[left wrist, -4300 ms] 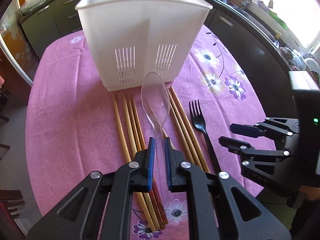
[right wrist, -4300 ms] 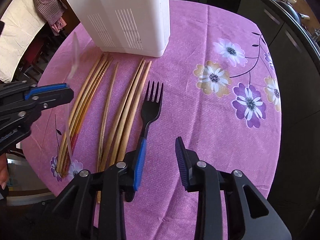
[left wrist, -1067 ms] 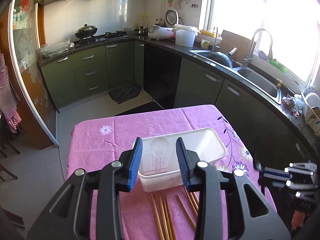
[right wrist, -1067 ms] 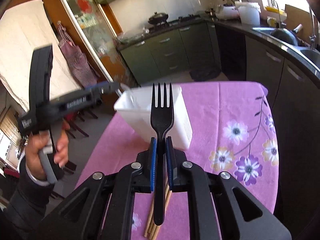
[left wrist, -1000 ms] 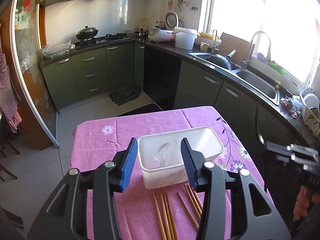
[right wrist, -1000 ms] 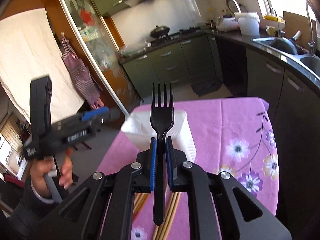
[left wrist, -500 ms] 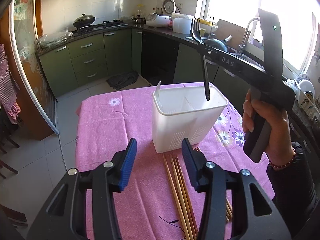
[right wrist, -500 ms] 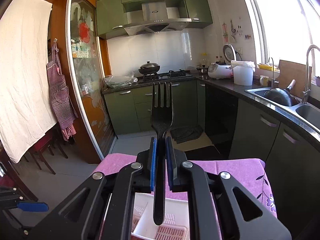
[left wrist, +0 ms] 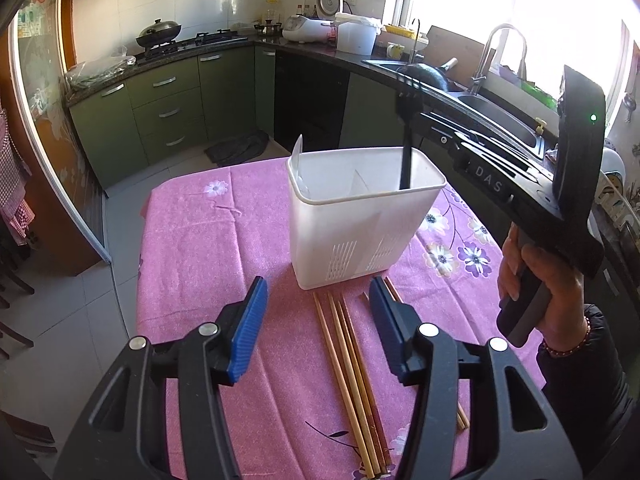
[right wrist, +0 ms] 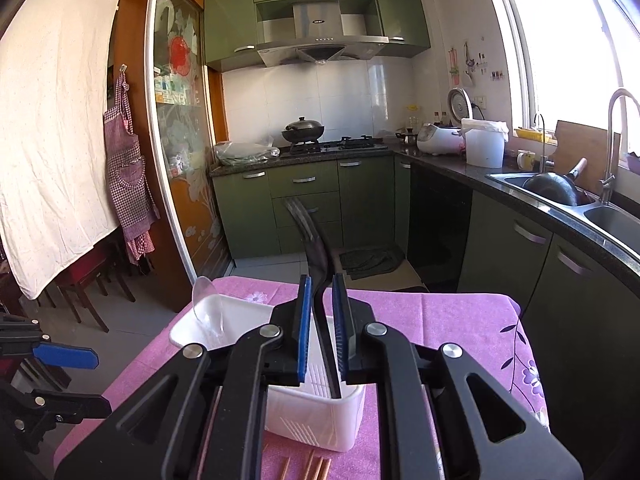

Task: Organize utensils
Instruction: 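Lower the fork into the white basket and open the right gripper, then close the left gripper on one wooden chopstick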

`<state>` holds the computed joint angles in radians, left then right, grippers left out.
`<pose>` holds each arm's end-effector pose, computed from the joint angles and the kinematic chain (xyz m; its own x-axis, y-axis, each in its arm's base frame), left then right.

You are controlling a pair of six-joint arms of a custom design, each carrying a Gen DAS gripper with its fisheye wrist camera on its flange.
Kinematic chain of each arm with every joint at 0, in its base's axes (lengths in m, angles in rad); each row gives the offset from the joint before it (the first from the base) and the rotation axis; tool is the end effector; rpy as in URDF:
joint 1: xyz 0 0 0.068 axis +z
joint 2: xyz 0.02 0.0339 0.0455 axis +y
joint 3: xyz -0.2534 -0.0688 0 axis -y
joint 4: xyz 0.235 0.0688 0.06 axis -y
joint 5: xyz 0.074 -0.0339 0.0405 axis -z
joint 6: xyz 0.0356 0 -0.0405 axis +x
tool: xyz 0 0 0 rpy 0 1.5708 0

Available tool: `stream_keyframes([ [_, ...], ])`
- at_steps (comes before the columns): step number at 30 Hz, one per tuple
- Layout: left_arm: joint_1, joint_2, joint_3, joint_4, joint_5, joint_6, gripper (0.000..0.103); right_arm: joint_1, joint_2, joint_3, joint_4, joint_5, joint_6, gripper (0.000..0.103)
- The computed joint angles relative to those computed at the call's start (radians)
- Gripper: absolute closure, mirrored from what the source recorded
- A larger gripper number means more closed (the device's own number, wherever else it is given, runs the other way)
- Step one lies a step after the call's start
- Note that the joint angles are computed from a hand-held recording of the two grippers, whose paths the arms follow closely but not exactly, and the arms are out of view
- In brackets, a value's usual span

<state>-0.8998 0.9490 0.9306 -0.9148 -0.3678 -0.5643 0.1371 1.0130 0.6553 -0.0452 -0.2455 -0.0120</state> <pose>0.1171 -0.1270 0.2890 -0.7418 0.1318 -0.6575 0.2379 0.9685 -0.0742 0.2235 0.0396 0.2599 -0.3841 -0.0647 -0.9210 -0.3587 0.9296 0.0842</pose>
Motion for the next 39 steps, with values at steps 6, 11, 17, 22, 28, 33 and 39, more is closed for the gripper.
stream_keyframes([
  [6, -0.039, 0.008, -0.001, -0.034, -0.009, -0.039, 0.052, -0.067, -0.142, -0.033, -0.110, -0.079, -0.008, 0.081],
  [11, -0.020, 0.045, -0.049, -0.013, 0.062, -0.068, 0.048, -0.190, -0.258, -0.001, -0.360, -0.152, -0.093, 0.081],
  [17, 0.099, 0.204, -0.149, 0.109, 0.232, -0.033, 0.075, -0.376, -0.272, -0.013, -0.582, -0.216, -0.291, 0.071],
  [22, 0.160, 0.372, -0.174, 0.211, 0.300, -0.018, 0.082, -0.460, -0.241, -0.066, -0.608, -0.235, -0.398, 0.071],
  [28, 0.173, 0.450, -0.143, 0.228, 0.320, -0.014, 0.082, -0.477, -0.180, -0.090, -0.590, -0.238, -0.438, 0.071],
  [33, 0.159, 0.516, -0.093, 0.188, 0.319, -0.017, 0.086, -0.472, -0.143, -0.082, -0.582, -0.235, -0.433, 0.071],
  [39, 0.114, 0.598, -0.019, 0.115, 0.276, -0.045, 0.092, -0.429, -0.144, -0.073, -0.608, -0.186, -0.444, 0.071],
])
